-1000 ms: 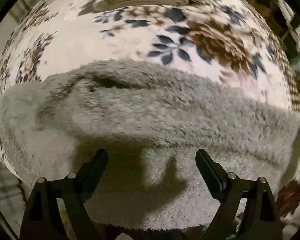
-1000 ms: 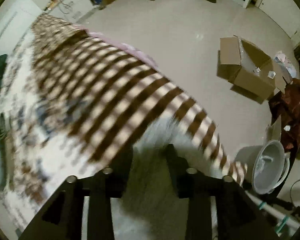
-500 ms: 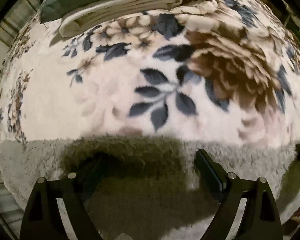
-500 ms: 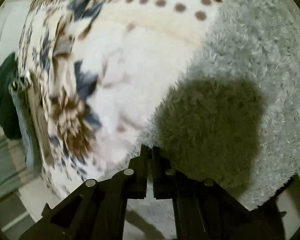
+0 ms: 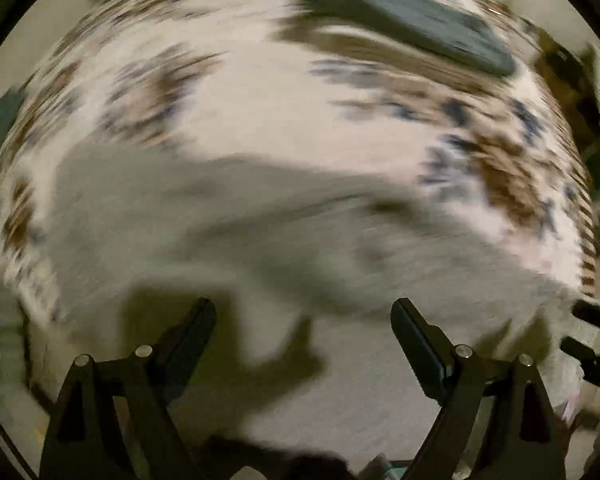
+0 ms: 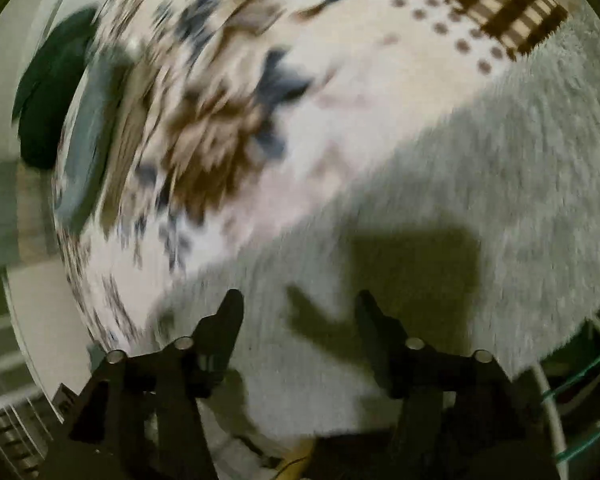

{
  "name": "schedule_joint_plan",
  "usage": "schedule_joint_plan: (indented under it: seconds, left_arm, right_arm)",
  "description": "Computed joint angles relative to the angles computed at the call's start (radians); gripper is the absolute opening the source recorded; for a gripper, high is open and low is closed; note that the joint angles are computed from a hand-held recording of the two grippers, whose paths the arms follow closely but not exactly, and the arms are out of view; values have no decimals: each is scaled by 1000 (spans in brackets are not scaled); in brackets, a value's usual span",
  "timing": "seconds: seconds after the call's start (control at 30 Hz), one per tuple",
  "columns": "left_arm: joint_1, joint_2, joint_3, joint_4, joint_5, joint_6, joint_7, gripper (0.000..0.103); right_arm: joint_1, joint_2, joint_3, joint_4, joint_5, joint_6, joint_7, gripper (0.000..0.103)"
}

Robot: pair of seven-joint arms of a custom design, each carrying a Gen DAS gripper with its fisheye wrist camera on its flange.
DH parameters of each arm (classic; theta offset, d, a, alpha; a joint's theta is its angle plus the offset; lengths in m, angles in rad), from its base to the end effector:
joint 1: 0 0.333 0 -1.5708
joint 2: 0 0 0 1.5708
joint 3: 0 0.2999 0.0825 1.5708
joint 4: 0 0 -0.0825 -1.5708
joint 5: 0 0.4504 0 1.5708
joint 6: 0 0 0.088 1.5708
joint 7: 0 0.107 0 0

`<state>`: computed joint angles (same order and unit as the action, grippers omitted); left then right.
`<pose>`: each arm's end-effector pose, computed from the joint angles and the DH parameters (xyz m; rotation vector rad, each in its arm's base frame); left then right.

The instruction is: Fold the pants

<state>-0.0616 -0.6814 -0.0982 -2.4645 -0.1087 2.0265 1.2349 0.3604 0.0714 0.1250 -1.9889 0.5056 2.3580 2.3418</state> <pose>0.4379 -0.0787 0.5195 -2.3719 1.8876 -0.3471 0.5779 0.3110 0.4127 -1.2855 2.4260 0.5110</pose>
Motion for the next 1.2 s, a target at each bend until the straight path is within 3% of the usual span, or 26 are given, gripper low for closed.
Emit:
schedule_joint_plan:
  seconds: [0.1,0.17,0.23,0.3,0.4,0.43,0.47,0.5,0.57,0.7,0.8,0.9,0.97,1.0,1.07,1.17,1.2]
  left_arm:
    - [103,-97,60,-82,68,-70,-9,89]
    - [170,-110,87,-112,97,-72,-15,89]
    - [241,-80,123,-115,118,-49,-16,89]
    - [291,-20,165,-108,94,24,-14,89]
    - [304,56,211,-97,6,106,43,87]
    - [302,67,217,-98,-23,127,69,80]
    - [302,84,219,-100,-42,149,94,43]
    - [302,96,214,-97,-52,156,116,25]
    - [309,90,207,-102,-66,167,146,17]
    - [347,5,207,-128,-77,187,154,16]
    - [370,31,218,-123,-70,161,164,16]
    - [379,95,234,-95,-93,91,173,21]
    - [390,107,229,-77,-100,61,165,34]
    - [400,97,223,-73,-95,49,151,37]
    - [415,65,213,-76,-82,41,131,45]
    - [436,11,190,-71,-27,17,88,46]
    - [441,-9,183,-72,-11,14,74,46]
  right_arm:
    - [31,-5,28,-3,32,-20,-7,63]
    - [59,23,47,15,41,-16,8,63]
    - [85,77,62,56,26,-18,35,63]
    - [110,134,70,104,-13,-27,85,63]
    - [141,194,76,158,-64,-22,164,63]
    - [150,215,77,178,-78,-18,190,63]
    - [157,235,80,198,-88,-16,208,63]
    - [163,255,82,222,-101,-27,221,63]
    - [177,288,84,265,-132,-55,247,63]
    - [191,318,94,319,-154,-93,257,63]
    - [203,340,101,348,-154,-100,267,63]
    - [223,387,97,419,-192,-98,259,63]
    - [225,405,90,456,-214,-87,243,63]
    - [219,414,92,465,-200,-70,242,63]
    - [184,421,109,435,-91,49,271,63]
    - [176,447,101,416,-38,186,345,63]
    - [181,453,93,410,-44,229,374,49]
